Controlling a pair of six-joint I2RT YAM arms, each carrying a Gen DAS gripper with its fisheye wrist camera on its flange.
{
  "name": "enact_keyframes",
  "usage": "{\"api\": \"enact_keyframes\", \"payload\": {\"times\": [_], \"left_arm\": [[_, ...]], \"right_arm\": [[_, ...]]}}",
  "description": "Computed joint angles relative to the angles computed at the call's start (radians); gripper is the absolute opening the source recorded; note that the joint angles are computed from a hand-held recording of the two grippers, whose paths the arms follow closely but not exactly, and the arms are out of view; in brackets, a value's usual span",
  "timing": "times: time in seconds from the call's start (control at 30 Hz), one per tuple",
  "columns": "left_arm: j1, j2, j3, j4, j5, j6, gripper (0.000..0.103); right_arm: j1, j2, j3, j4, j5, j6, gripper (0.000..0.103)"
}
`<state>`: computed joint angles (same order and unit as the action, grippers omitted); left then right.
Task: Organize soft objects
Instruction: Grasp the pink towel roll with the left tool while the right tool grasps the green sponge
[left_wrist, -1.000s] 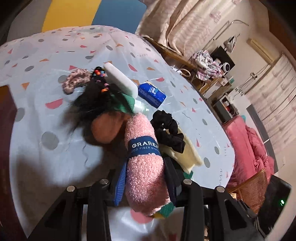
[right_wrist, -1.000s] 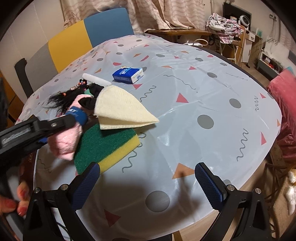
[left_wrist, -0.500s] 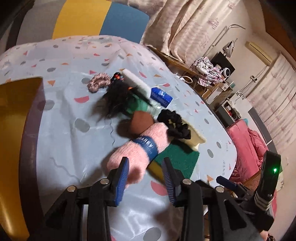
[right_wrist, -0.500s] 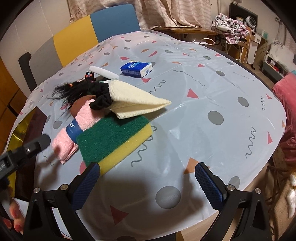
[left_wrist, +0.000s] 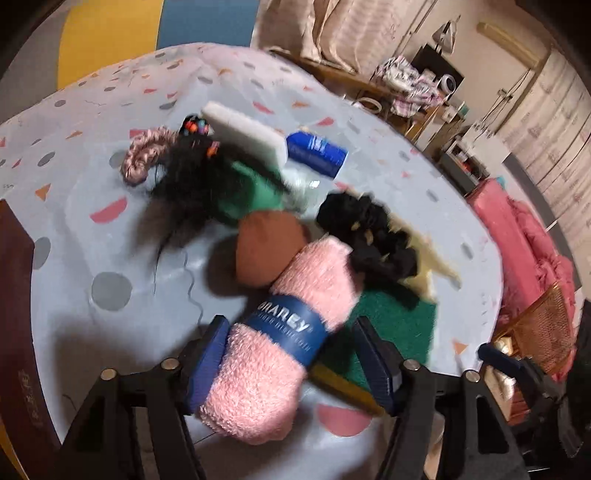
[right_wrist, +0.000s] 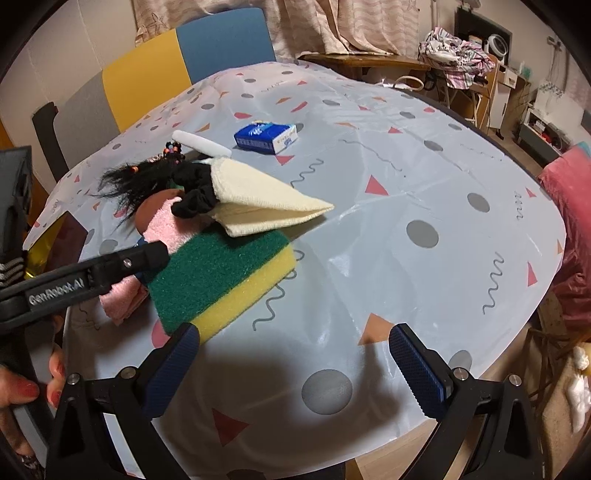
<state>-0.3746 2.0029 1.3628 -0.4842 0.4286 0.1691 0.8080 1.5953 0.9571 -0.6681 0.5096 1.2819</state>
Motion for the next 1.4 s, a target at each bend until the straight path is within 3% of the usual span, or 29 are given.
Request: {"api": "enact_keyframes", "payload": {"times": [0.1, 0.2, 0.3, 0.43, 0.73, 1.03, 1.13, 1.3, 1.4], "left_arm": [[0.031, -0.036, -0.054, 0.036, 0.044, -0.041, 0.043], [0.064, -0.116, -0.144, 0.089, 0.065, -0.084, 0.036], [0.089, -0.195, -0.225, 0.124, 0.074, -0.08, 0.021], [0.12, -0.29, -0.327, 0.157, 0.068, -0.05, 0.021], [0.132, -0.325, -0.384, 0.181, 0.046, -0.046, 0.027], [0.186, -0.372, -0.42, 0.165, 0.049, -0.056, 0.038], [0.183, -0.383, -0.422, 0.16, 0.05, -0.041, 0.039], [0.144, -0.362, -0.403, 0.154, 0.044, -0.039, 0.046], [0.094, -0.322, -0.363, 0.144, 0.013, -0.029, 0.047]], "right_arm": [[-0.004, -0.003, -0.01, 0.013, -0.008, 0.001, 0.103], [-0.002, -0.006, -0.014, 0.018, -0.001, 0.009, 0.103], [-0.002, -0.006, -0.017, 0.028, -0.008, 0.014, 0.103], [0.0, 0.002, -0.004, 0.04, -0.021, 0.011, 0.103], [-0.05, 0.084, 0.136, 0.016, -0.034, 0.032, 0.103], [-0.115, 0.363, 0.426, -0.103, -0.065, -0.089, 0.103], [-0.112, 0.313, 0.369, -0.1, -0.046, -0.133, 0.103], [-0.139, 0.184, 0.232, -0.134, -0.053, -0.106, 0.103], [-0.17, 0.077, 0.096, 0.003, -0.122, -0.105, 0.103]]}}
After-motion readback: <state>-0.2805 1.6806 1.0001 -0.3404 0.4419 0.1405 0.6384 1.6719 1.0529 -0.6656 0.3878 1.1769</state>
